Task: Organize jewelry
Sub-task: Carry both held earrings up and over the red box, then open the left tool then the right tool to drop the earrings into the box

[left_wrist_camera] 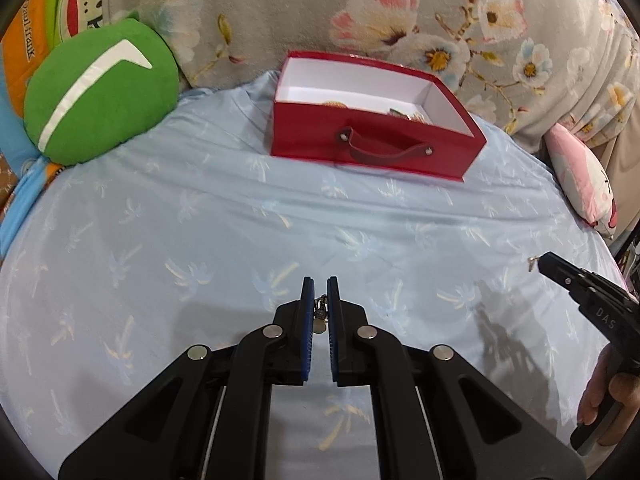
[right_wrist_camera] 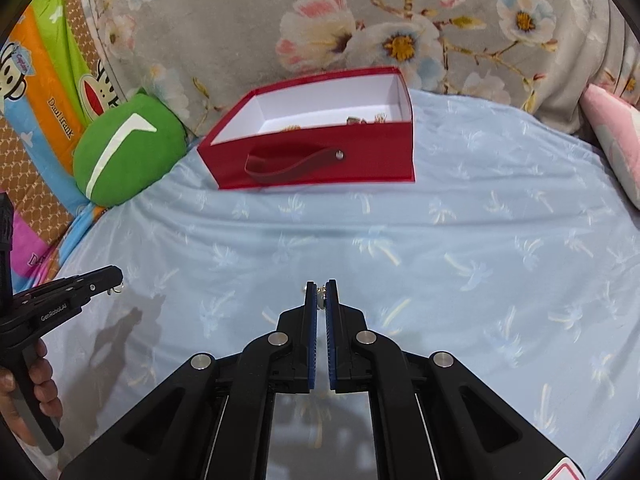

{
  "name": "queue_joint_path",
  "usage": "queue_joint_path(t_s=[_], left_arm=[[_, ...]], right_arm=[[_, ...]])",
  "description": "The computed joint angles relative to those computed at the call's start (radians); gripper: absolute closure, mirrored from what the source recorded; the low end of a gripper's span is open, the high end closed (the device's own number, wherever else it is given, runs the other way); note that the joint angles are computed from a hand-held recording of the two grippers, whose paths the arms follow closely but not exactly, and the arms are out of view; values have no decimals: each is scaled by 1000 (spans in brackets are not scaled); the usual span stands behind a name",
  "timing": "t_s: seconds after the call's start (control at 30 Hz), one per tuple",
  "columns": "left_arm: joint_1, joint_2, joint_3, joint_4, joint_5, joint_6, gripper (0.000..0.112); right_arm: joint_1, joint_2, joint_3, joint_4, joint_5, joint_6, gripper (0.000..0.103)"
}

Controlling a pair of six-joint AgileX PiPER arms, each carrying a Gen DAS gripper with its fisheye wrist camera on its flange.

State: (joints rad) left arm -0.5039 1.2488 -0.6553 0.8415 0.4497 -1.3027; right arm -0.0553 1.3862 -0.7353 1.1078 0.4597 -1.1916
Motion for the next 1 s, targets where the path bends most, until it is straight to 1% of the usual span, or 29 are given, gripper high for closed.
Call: queue_joint_path(t_s=[0.17,0.3,0.4,0.47,0.53,0.6,0.7,0.77,0.83,0.9,0.93,1.0], left_arm=[[44,3,-88,-21,33,103,107],[82,52,-208,-28,52,195,107],[111,110,-318,-28,48,261,107],[128,165,-406,-35,56,307,107],[159,232,-520,-117,48,421,107],[188,308,-637,-172,37,497,107],[228,444,-847,-343,56,676,107],[235,535,-971,-352,68,701,107],[249,632,-1100,-403,73,759,107],[263,745,-1260,-474,116,829,107],[268,809,-1353,-492,155,849,107],[278,932,-1535,-534,241,890,107]], right_arm=[[-6,15,-113,-46,32,46,99],[6,66,-254,-89,43,99,99],[22,145,-399,-150,50,178,99],[29,216,-517,-202,73,248,99],[40,306,-662,-267,105,335,99],[54,384,-788,-332,128,415,99],[68,539,-1026,-421,207,552,99],[80,655,-1200,-481,266,645,99],[96,765,-1360,-540,316,718,99],[117,864,-1505,-610,355,783,99],[126,911,-1573,-640,373,810,99],[143,1031,-1762,-699,446,867,99]])
